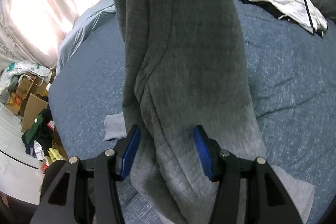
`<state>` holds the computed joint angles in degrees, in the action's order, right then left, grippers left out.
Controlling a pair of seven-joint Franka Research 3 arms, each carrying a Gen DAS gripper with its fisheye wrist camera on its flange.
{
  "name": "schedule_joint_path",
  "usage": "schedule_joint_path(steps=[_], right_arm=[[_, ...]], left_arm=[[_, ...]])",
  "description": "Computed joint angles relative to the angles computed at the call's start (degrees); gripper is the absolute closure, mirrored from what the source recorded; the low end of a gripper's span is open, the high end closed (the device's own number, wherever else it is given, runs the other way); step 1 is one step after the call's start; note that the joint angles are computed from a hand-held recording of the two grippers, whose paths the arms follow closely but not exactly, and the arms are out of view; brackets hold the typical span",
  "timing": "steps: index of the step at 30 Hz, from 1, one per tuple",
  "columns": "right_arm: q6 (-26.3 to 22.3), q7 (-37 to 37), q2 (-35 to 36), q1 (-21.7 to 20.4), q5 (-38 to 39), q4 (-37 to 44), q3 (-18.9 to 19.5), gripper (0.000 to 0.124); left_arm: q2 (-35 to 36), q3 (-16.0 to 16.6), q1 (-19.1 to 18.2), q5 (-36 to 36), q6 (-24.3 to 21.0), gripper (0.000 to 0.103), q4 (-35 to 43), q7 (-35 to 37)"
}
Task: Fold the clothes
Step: 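Lift the hanging hoodie with the right gripper while the left gripper holds its hem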
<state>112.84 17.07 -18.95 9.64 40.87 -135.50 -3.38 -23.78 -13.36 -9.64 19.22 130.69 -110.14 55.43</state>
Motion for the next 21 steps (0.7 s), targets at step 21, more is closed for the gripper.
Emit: schedule_joint_path(steps=[21], right_arm=[[7.1, -3.85, -0.1, 1.51, 3.06, -0.34, -0.32, 0.119]], left_arm=[[-0.98, 0.71, 0.3, -0.63, -0.13, 0.1, -1.05, 0.94]])
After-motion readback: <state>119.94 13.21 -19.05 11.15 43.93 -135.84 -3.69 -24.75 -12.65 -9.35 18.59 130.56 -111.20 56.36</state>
